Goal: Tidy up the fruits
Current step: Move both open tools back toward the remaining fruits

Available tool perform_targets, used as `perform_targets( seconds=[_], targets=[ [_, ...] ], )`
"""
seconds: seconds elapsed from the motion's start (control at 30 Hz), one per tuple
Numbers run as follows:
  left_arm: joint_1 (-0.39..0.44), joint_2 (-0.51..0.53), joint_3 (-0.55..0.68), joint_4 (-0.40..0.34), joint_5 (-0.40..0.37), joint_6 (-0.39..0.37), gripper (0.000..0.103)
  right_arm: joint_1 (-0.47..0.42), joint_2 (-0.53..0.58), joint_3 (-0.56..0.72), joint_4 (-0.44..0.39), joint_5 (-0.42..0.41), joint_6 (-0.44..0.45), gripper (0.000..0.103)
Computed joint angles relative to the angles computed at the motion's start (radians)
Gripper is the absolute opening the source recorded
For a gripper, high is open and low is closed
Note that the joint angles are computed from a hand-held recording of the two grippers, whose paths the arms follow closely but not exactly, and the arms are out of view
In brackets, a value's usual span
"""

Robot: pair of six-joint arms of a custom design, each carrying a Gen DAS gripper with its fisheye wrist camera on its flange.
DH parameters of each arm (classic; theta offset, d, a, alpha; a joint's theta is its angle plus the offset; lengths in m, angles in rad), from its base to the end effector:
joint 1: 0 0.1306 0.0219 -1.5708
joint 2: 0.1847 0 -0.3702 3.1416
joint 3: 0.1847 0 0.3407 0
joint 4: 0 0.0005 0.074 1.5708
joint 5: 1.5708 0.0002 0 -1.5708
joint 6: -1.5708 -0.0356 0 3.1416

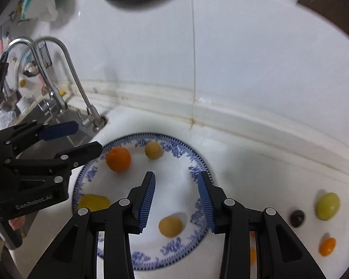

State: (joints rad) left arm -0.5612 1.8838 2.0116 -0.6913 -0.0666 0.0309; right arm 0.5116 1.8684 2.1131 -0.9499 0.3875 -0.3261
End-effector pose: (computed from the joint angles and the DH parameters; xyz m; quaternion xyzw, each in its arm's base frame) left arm 0.5335 -0.3332 0.4406 0.2139 0.8490 -0.1128 0.4699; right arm 0.5348 0.2843 0.4716 -0.0021 0.8945 0.0077 0.4471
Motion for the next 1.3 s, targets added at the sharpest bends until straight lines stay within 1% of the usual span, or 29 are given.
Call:
perform_targets(
  seconds=[0.03, 0.07, 0.1, 0.23, 0.27, 0.3, 0.37, 0.5, 0.63, 0.77, 0.87, 1.1, 1.3],
  targets=[
    [-0.008, -0.029, -0.040, 0.031, 0.003, 0.008, 0.062, 0.009, -0.028, -0.035, 0.023, 0.016, -0.001, 0.042],
    [-0.015, -0.049, -0.067, 0.051, 0.003, 0.014, 0.062, 0.016, -0.044, -0.055, 0.037, 0.029, -0.003, 0.047],
    [-0.023, -0.067, -0.092, 0.069, 0.005, 0.020, 0.062, 0.028, -0.079, -0.101, 0.068, 0.055, -0.002, 0.049],
    [-0.057, -0.142, -0.194, 0.141, 0.000, 0.042, 0.065, 0.058, -0.178, -0.221, 0.132, 0.124, -0.008, 0.049],
    [-0.066, -0.162, -0.223, 0.163, -0.009, 0.042, 0.065, 0.063, -0.187, -0.231, 0.138, 0.136, -0.014, 0.051],
    [-0.077, -0.180, -0.248, 0.180, -0.019, 0.039, 0.066, 0.070, -0.209, -0.258, 0.151, 0.154, -0.022, 0.054],
    [-0.094, -0.204, -0.280, 0.195, -0.025, 0.037, 0.066, 0.083, -0.255, -0.314, 0.178, 0.191, -0.038, 0.057],
    [-0.129, -0.250, -0.335, 0.222, -0.044, 0.031, 0.066, 0.107, -0.327, -0.395, 0.188, 0.252, -0.064, 0.057],
    [-0.163, -0.288, -0.369, 0.228, -0.057, 0.029, 0.066, 0.141, -0.386, -0.458, 0.182, 0.322, -0.092, 0.057],
    [-0.192, -0.312, -0.407, 0.258, -0.079, 0.014, 0.067, 0.174, -0.447, -0.526, 0.187, 0.385, -0.120, 0.057],
    [-0.212, -0.316, -0.409, 0.249, -0.075, 0.015, 0.067, 0.196, -0.487, -0.572, 0.182, 0.432, -0.148, 0.057],
    [-0.264, -0.301, -0.398, 0.268, -0.104, 0.006, 0.068, 0.201, -0.555, -0.650, 0.162, 0.474, -0.195, 0.057],
    [-0.293, -0.229, -0.334, 0.247, -0.085, 0.026, 0.068, 0.164, -0.604, -0.712, 0.133, 0.472, -0.242, 0.057]
  ],
)
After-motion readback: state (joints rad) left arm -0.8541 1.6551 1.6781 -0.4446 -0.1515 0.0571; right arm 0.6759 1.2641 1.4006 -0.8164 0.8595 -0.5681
